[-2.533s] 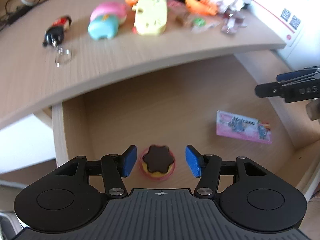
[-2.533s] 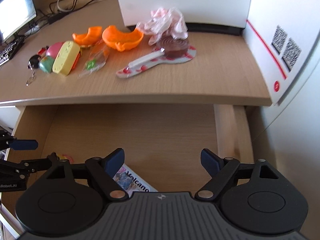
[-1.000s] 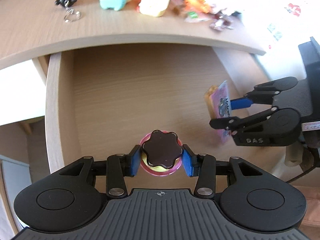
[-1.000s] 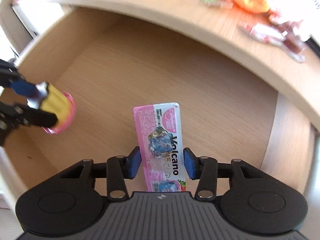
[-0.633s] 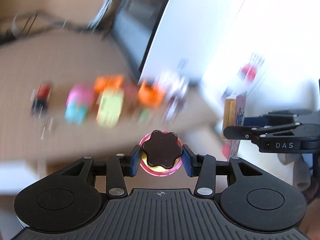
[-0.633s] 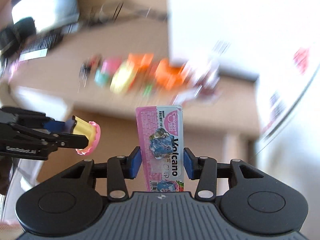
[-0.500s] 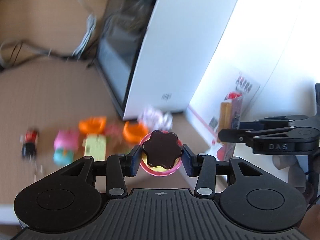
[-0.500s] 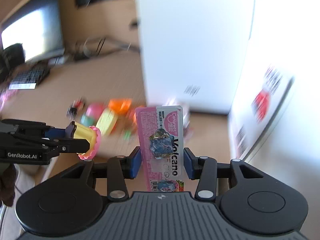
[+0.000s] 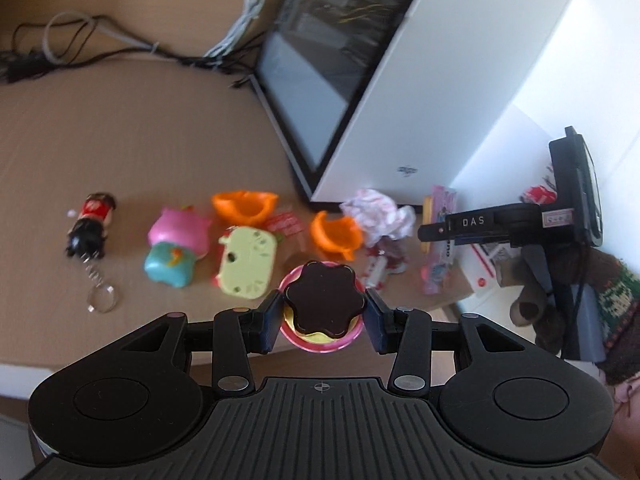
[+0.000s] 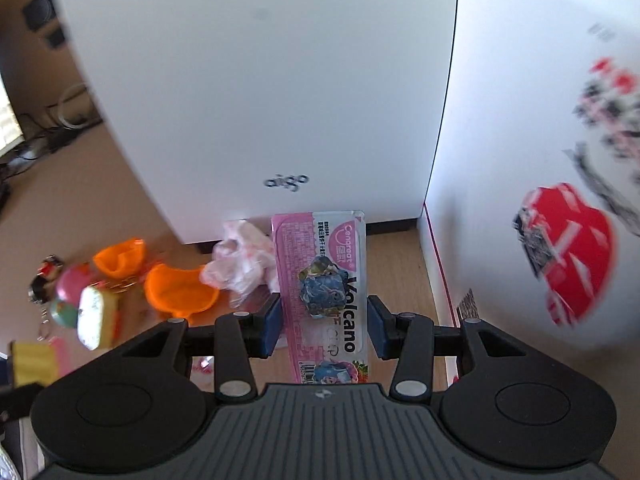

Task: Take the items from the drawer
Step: 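Place the round toy on the desktop with the left tool while the right tool places the box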

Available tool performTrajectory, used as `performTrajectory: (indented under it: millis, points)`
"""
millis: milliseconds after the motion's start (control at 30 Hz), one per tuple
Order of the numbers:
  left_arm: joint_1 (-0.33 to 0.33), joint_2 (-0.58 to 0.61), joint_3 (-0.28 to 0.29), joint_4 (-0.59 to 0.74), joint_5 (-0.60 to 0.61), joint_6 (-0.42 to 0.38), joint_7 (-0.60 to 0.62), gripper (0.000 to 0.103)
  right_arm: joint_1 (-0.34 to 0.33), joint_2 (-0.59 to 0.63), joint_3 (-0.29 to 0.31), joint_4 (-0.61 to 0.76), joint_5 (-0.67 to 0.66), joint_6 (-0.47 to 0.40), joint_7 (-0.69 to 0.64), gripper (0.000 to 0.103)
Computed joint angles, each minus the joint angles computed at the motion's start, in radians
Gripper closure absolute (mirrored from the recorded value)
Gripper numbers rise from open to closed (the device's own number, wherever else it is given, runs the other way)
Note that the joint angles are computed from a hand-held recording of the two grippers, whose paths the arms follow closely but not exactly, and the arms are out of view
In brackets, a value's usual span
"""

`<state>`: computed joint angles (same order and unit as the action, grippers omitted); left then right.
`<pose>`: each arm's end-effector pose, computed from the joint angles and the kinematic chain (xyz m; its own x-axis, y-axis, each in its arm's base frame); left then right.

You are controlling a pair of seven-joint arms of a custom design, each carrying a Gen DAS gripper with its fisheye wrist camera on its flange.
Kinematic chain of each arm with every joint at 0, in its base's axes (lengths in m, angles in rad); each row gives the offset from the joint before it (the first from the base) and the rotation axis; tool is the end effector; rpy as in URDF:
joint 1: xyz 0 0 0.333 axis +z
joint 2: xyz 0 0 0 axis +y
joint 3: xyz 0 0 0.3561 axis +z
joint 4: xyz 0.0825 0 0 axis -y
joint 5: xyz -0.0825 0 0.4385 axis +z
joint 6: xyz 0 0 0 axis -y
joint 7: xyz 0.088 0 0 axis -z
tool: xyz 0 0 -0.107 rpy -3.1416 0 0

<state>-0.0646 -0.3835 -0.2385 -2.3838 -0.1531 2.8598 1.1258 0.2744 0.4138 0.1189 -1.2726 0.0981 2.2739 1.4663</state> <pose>0.4922 -0.1588 0.5774 0.0825 -0.9260 0.3685 -0.6824 -0.3219 -0.6562 0.7421 0.2872 0.6189 0.4417 -0.8930 -0.0865 -0.7619 -0.3224 -0.5618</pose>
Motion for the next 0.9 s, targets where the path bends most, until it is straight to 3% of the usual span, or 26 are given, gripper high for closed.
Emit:
performTrajectory:
  millis: [133, 233, 367, 533, 733, 900]
  points:
    - [0.03, -0.02, -0.008, -0.03, 0.01, -0.008, -0.046, 0.056, 0.024, 0.099, -0.011, 0.133, -0.046, -0.08, 0.011, 0.06]
    - [0.052, -0.033, -0.016, -0.049, 0.022, -0.013, -0.081, 0.056, 0.036, 0.096, -0.02, 0.109, -0.083, -0.009, 0.004, 0.058]
    - [0.056, -0.039, -0.016, -0.062, 0.031, -0.019, -0.102, 0.056, 0.002, 0.016, 0.009, -0.01, -0.027, 0.118, -0.018, 0.048]
    - [0.036, -0.01, -0.002, -0.039, 0.028, -0.006, -0.081, 0.056, -0.041, -0.139, 0.04, -0.235, 0.105, 0.211, -0.078, 0.044]
    - [0.067, 0.091, -0.029, 0.072, 0.112, 0.024, -0.055, 0.056, -0.017, -0.269, 0.033, -0.432, 0.143, 0.211, -0.147, 0.044]
    - [0.132, 0.228, -0.078, 0.223, 0.331, 0.0, -0.167, 0.055, 0.012, -0.325, 0.026, -0.523, 0.205, 0.205, -0.264, 0.044]
